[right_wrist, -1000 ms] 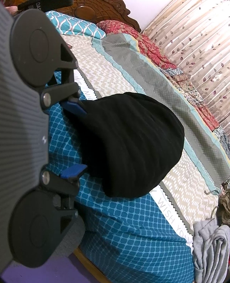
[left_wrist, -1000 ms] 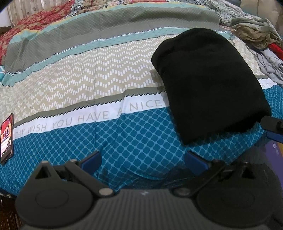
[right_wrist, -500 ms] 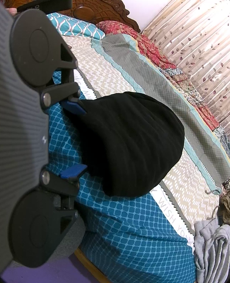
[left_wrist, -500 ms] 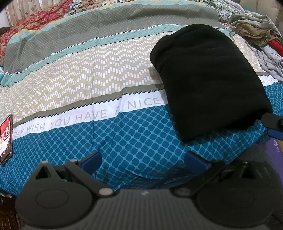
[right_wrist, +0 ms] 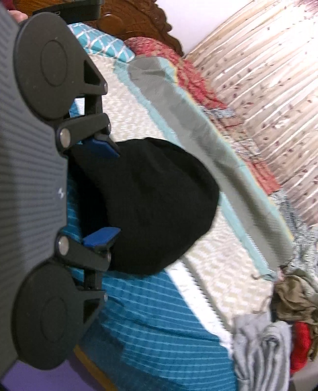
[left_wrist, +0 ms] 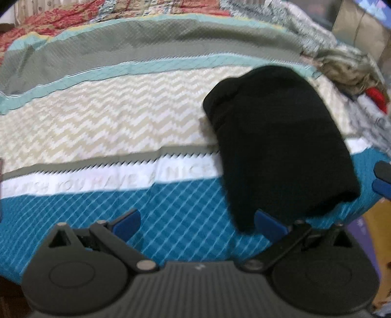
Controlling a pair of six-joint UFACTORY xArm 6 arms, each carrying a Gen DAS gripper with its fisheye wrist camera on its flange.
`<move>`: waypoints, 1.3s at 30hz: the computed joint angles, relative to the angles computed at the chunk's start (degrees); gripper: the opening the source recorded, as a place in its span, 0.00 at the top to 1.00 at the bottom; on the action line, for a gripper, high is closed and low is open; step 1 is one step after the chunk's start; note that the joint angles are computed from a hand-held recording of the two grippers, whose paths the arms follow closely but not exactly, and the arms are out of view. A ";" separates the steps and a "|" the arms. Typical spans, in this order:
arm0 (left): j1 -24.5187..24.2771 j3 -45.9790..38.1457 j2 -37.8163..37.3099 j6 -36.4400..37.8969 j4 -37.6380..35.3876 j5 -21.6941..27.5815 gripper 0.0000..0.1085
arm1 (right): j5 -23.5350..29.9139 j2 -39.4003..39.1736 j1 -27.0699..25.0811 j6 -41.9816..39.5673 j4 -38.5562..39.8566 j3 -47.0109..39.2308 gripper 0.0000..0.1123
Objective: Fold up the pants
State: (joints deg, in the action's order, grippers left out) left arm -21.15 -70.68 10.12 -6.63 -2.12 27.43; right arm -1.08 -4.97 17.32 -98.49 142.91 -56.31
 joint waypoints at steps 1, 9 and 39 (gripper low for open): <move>-0.02 -1.19 1.07 2.67 -2.39 -0.23 0.05 | 1.16 -0.08 -1.23 -3.15 2.47 0.01 0.35; -1.42 -14.17 11.36 2.93 -1.10 4.72 0.05 | 6.09 4.51 -5.18 -0.12 -4.88 -1.13 0.20; 7.86 -51.96 33.27 29.89 -47.95 9.70 0.64 | 37.22 28.11 -8.54 32.59 -40.33 -32.34 0.52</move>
State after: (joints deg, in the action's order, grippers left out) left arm -13.29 -122.65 43.40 23.26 -50.06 37.13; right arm 36.13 23.14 8.78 -65.91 102.59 -88.66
